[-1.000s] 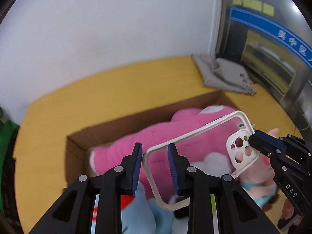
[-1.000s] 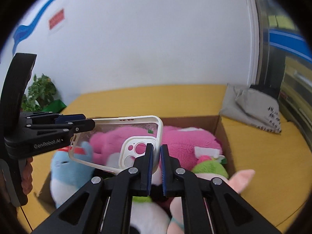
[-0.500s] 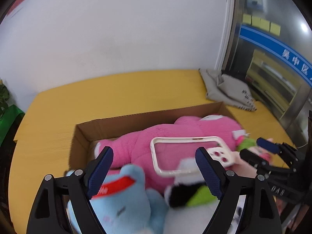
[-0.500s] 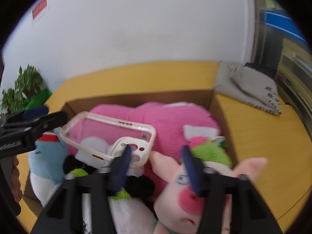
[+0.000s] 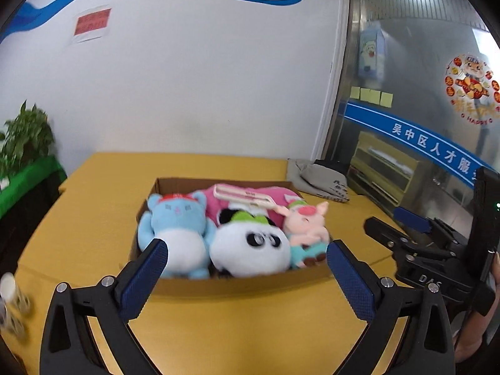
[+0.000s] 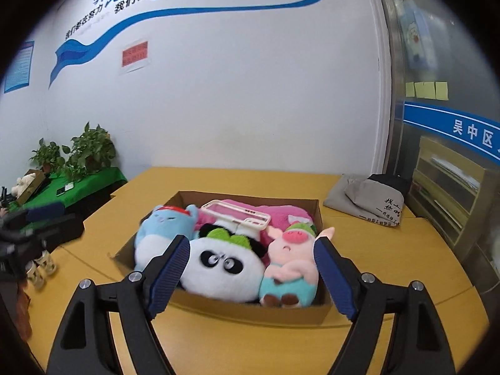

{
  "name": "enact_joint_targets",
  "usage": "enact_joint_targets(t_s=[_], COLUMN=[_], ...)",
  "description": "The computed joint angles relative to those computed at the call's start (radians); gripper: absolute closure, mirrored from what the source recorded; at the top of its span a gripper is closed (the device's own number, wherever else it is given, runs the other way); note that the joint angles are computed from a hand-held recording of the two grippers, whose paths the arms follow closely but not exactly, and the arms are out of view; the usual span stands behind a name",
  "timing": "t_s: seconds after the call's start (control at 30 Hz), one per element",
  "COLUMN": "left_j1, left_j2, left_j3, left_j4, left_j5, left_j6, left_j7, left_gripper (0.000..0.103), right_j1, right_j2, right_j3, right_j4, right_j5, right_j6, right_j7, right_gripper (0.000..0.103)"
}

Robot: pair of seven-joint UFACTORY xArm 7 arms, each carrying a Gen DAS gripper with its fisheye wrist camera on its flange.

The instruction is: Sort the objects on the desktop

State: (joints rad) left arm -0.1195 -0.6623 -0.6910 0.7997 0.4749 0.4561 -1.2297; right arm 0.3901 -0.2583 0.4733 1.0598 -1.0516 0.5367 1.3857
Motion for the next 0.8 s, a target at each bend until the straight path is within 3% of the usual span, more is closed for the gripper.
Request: enact_joint_targets(t_s=[0.07,0.2,0.37,0.5,0.8], left_j1=[-0.028,-0.122,-0.151,-0.143,-0.131], left_j2=[-0.049,-0.079,-0.105,-0.13,-0.161], left_j3=[-0.027,-0.018,-0.028,-0.045,-0.074], left_j4=[-0.033,-0.077,-0.112,-0.145,-0.173], left_j5=[-0.024,-0.069,-0.082,-0.081,-0.079], left_j6=[0.037,0.064,0.075,0.068,0.064], left_j7=[-0.043,-0.034,-0.054,-0.089,-0.138], left_gripper=[0.0,0.0,0.0,0.0,0.0], right_j1=[0.023,0.035,0.021,0.015,0.068], right_j2=[-0.04,-0.109,-0.128,-0.115,-0.101], right_j3=[0.014,0.075,0.146,0.184,0.167], right_j4=[-0.043,-0.1,-0.117,-0.105,-0.099], right_j5=[0.028,0.07,0.092,0.058,0.068], right_j6=[0.008,0.071,0.137,0.192,0.227], right_j7=[-0.002,0.008,0.018,0.032,0.036], right_gripper=[0.021,0.021,0.021,0.021,0.021])
